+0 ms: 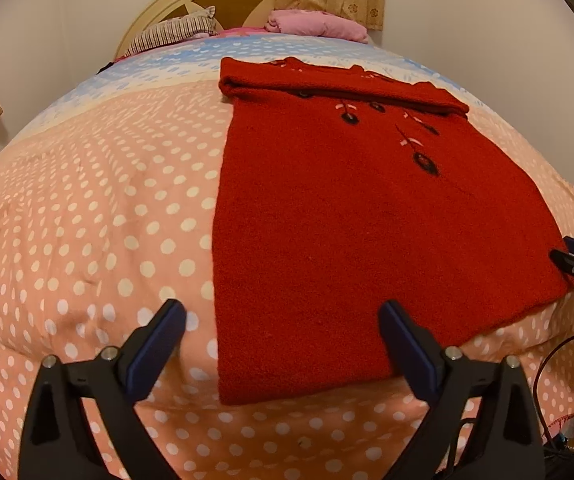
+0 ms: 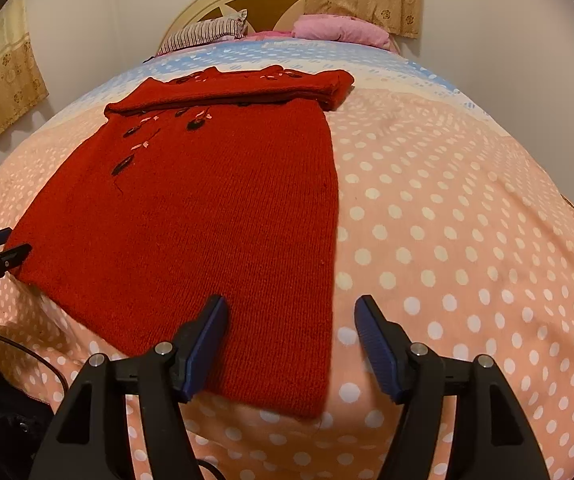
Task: Fold small clothes
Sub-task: 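Move both tools down to the hem of the red cardigan, then close both tools on the cardigan hem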
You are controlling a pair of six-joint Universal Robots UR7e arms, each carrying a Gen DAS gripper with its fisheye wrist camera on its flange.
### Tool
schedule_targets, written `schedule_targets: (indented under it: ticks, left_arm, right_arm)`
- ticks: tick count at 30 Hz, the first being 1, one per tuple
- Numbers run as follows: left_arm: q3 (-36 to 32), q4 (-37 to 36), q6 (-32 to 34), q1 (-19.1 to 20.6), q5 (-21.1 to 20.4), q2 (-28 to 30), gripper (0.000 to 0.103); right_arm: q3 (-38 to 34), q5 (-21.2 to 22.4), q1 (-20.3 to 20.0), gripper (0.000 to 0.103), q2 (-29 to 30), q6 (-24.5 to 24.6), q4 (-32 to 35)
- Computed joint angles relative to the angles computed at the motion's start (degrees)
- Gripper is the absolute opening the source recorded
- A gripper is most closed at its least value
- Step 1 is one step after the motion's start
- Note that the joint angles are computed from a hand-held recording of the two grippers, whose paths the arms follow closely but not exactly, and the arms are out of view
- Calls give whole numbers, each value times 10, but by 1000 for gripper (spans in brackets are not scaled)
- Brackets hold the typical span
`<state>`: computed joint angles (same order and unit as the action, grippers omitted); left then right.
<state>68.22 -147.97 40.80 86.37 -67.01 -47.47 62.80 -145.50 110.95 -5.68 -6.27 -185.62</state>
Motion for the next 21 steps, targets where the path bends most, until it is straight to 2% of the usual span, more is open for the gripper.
schedule_targets:
  ticks: [13,17,19,21]
  left_arm:
    - [19,6,3,-3,-10,-15,68]
    - [19,7,2,-3,-15,-15,60]
    - [18,8,1,-2,-19,-16,51]
    - [16,13,-1,-2,-23,-16,47]
  right_arm:
    - [3,1,2,66,2,-9,-5]
    - [3,7,4,56,2,-13,-1]
    - [1,10,5,52,3,-13,2]
    - [1,13,5,50,3,-15,3]
